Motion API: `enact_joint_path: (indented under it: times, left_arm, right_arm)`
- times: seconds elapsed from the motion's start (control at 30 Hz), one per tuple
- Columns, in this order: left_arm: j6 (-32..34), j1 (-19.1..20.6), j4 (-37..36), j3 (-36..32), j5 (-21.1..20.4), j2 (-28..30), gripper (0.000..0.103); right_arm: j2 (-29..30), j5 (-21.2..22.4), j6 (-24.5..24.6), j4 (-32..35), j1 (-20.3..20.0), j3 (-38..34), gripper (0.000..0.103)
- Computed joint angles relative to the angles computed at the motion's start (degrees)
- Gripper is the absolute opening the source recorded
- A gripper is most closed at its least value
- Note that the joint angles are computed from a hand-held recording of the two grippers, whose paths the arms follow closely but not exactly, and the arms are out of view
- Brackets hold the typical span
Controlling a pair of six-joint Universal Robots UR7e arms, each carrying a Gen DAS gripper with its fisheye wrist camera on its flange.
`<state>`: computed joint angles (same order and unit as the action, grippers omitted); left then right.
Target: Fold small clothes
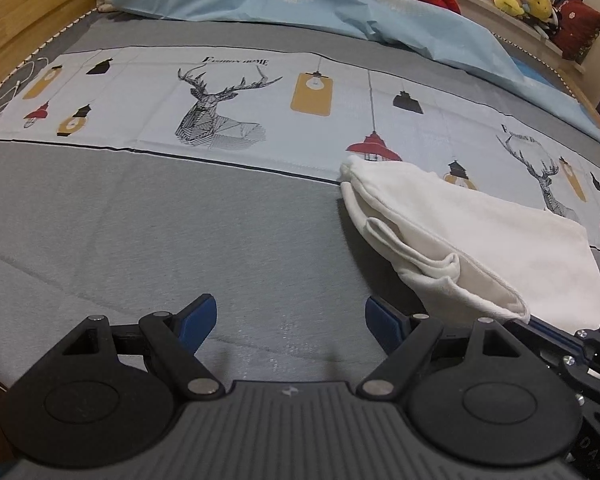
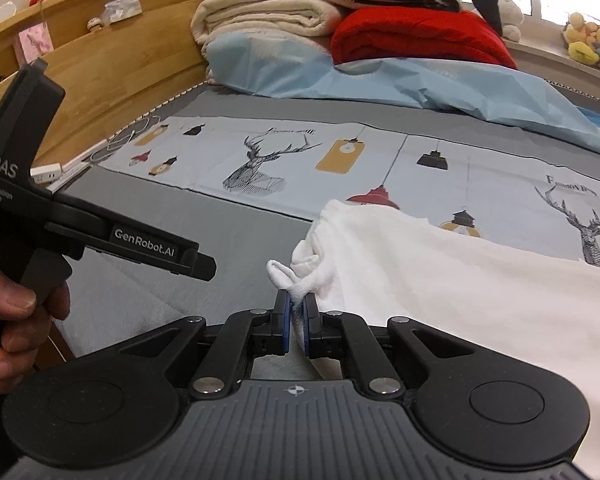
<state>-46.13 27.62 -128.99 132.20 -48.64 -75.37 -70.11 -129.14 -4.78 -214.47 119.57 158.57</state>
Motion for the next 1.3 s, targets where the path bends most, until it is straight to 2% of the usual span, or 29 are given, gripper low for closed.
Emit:
enact_joint_path:
  times: [0.2, 0.33, 0.4, 0.47, 0.6, 0.73, 0.8, 0.97, 1.13, 1.3]
  left_arm:
    - [-0.3, -0.6, -1.0, -0.2, -0.4, 1.3, 0.085]
    - [-1.9, 0.5, -4.1, 0.3, -1.8, 0.5, 0.085]
    - [-2.6, 2.0, -8.1, 1.2, -4.6, -0.8, 0.085]
    - [-2.5, 4.7, -14.7, 2.4, -9.5, -1.9, 0.086]
    - [-1.9, 9.0, -21.8, 3.2, -16.7, -0.9, 0.086]
    - [-1.4, 13.1, -32.7, 3.8, -23.9, 2.2, 0.087]
    - [-1.8, 14.8, -38.3, 3.5, -26.1, 4.7, 0.089]
    - [-5.3, 18.4, -44.2, 0.5, -30.2, 11.2, 0.091]
    - [-4.4, 20.0, -43.8, -3.6, -31.6, 16.7, 0.091]
    - [-4.8, 20.6, -41.9, -6.5, -29.9, 20.8, 0.091]
  right_arm:
    - [-2.1, 0.3, -0.3, 0.2, -0.4, 0.7, 0.005]
    - [-2.8, 0.2, -0.3, 0.2, -0.6, 1.1, 0.005]
    - [-3.1, 0.3, -0.4, 0.1, -0.6, 1.3, 0.005]
    - [-3.2, -0.1, -0.5, 0.4, -0.6, 1.4, 0.005]
    - [-3.9, 0.0, -0.5, 0.4, -0.8, 1.6, 0.005]
    - [-4.9, 0.5, -0.9, 1.0, -1.1, 1.9, 0.005]
    - [-4.6, 0.2, -0.9, 1.0, -0.8, 1.9, 0.005]
    - [-5.7, -0.1, -1.0, 2.2, -0.6, 2.1, 0.005]
    - [-5.6, -0.2, -0.5, 2.5, -0.5, 2.4, 0.005]
    - [-5.7, 0.0, -0.7, 3.4, -0.1, 2.3, 0.005]
